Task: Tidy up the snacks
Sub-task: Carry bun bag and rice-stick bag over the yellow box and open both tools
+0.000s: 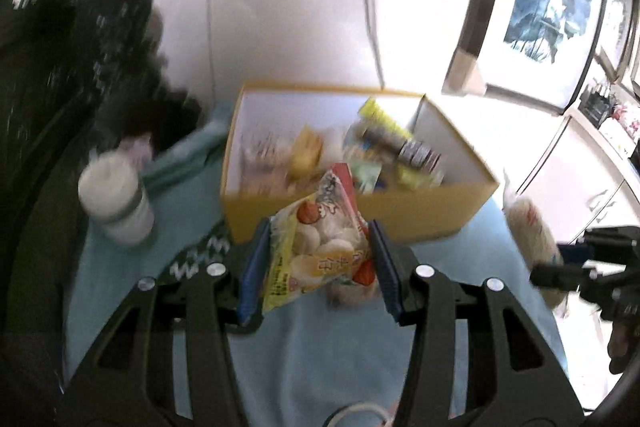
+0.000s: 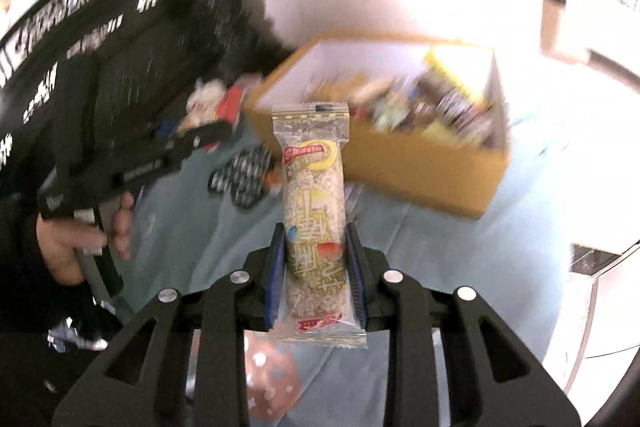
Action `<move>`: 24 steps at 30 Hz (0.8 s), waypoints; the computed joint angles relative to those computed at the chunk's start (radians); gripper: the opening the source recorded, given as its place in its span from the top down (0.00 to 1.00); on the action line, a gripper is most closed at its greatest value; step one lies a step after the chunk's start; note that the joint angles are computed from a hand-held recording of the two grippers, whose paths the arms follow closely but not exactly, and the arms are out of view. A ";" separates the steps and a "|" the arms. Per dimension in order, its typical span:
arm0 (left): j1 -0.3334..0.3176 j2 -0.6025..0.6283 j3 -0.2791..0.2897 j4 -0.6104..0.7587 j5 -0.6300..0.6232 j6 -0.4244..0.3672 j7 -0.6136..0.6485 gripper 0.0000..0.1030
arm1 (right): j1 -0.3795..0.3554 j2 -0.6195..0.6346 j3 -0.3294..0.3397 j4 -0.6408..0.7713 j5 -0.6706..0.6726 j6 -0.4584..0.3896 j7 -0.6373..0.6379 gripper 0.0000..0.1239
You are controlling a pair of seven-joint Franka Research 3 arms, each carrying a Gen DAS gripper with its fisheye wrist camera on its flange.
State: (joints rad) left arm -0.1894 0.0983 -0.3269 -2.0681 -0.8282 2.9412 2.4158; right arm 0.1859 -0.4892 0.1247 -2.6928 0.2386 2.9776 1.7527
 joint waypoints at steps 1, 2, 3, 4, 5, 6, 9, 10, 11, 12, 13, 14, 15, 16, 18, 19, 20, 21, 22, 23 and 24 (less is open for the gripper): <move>-0.007 0.009 0.003 0.025 0.031 0.000 -0.023 0.52 | -0.034 -0.011 0.010 0.016 -0.017 -0.009 0.012 0.77; -0.012 0.019 0.002 0.049 0.058 -0.005 -0.046 0.52 | -0.053 -0.016 0.013 0.028 -0.028 -0.016 0.018 0.77; -0.017 0.036 0.005 0.083 0.101 -0.016 -0.081 0.52 | -0.072 -0.018 0.016 0.043 -0.039 -0.024 0.025 0.77; -0.017 0.044 0.003 0.104 0.133 -0.027 -0.107 0.52 | -0.105 -0.008 0.022 0.074 -0.059 -0.037 0.035 0.77; -0.017 0.056 0.002 0.128 0.166 -0.038 -0.134 0.52 | -0.119 -0.003 0.022 0.094 -0.070 -0.047 0.041 0.77; -0.022 0.075 0.004 0.160 0.214 -0.048 -0.171 0.52 | -0.136 0.007 0.022 0.120 -0.084 -0.056 0.048 0.77; -0.044 0.136 0.023 0.255 0.380 -0.081 -0.314 0.52 | -0.180 0.064 0.028 0.194 -0.129 -0.062 0.072 0.77; -0.053 0.158 0.032 0.293 0.428 -0.099 -0.366 0.52 | -0.186 0.073 0.024 0.211 -0.139 -0.068 0.079 0.77; -0.057 0.175 0.036 0.321 0.464 -0.111 -0.405 0.51 | -0.193 0.084 0.021 0.229 -0.150 -0.075 0.086 0.77; -0.070 0.199 0.051 0.361 0.518 -0.129 -0.460 0.51 | -0.201 0.089 0.018 0.240 -0.160 -0.081 0.096 0.77; -0.076 0.217 0.057 0.387 0.557 -0.134 -0.494 0.51 | -0.208 0.104 0.015 0.258 -0.170 -0.079 0.105 0.77; -0.079 0.229 0.059 0.404 0.591 -0.135 -0.517 0.51 | -0.209 0.119 0.009 0.274 -0.176 -0.076 0.111 0.77; -0.091 0.250 0.071 0.435 0.639 -0.145 -0.555 0.51 | -0.215 0.128 0.008 0.287 -0.188 -0.079 0.118 0.77; -0.091 0.264 0.072 0.455 0.667 -0.153 -0.577 0.51 | -0.227 0.147 0.013 0.309 -0.209 -0.083 0.131 0.77; -0.089 0.293 0.070 0.500 0.714 -0.170 -0.618 0.51 | -0.233 0.183 0.009 0.347 -0.239 -0.090 0.142 0.77; -0.087 0.307 0.068 0.522 0.736 -0.178 -0.638 0.51 | -0.237 0.199 0.011 0.364 -0.259 -0.096 0.154 0.77; -0.085 0.323 0.067 0.544 0.758 -0.184 -0.659 0.51 | -0.243 0.212 0.013 0.375 -0.282 -0.096 0.171 0.77; -0.083 0.336 0.064 0.564 0.778 -0.190 -0.677 0.50 | -0.249 0.228 0.017 0.390 -0.307 -0.097 0.193 0.77; -0.083 0.350 0.065 0.585 0.801 -0.197 -0.700 0.46 | -0.259 0.248 0.022 0.405 -0.339 -0.090 0.221 0.76; -0.092 0.366 0.076 0.608 0.833 -0.204 -0.734 0.36 | -0.266 0.264 0.024 0.416 -0.372 -0.085 0.248 0.74; -0.099 0.395 0.082 0.649 0.856 -0.232 -0.765 0.24 | -0.279 0.278 0.032 0.429 -0.416 -0.089 0.288 0.70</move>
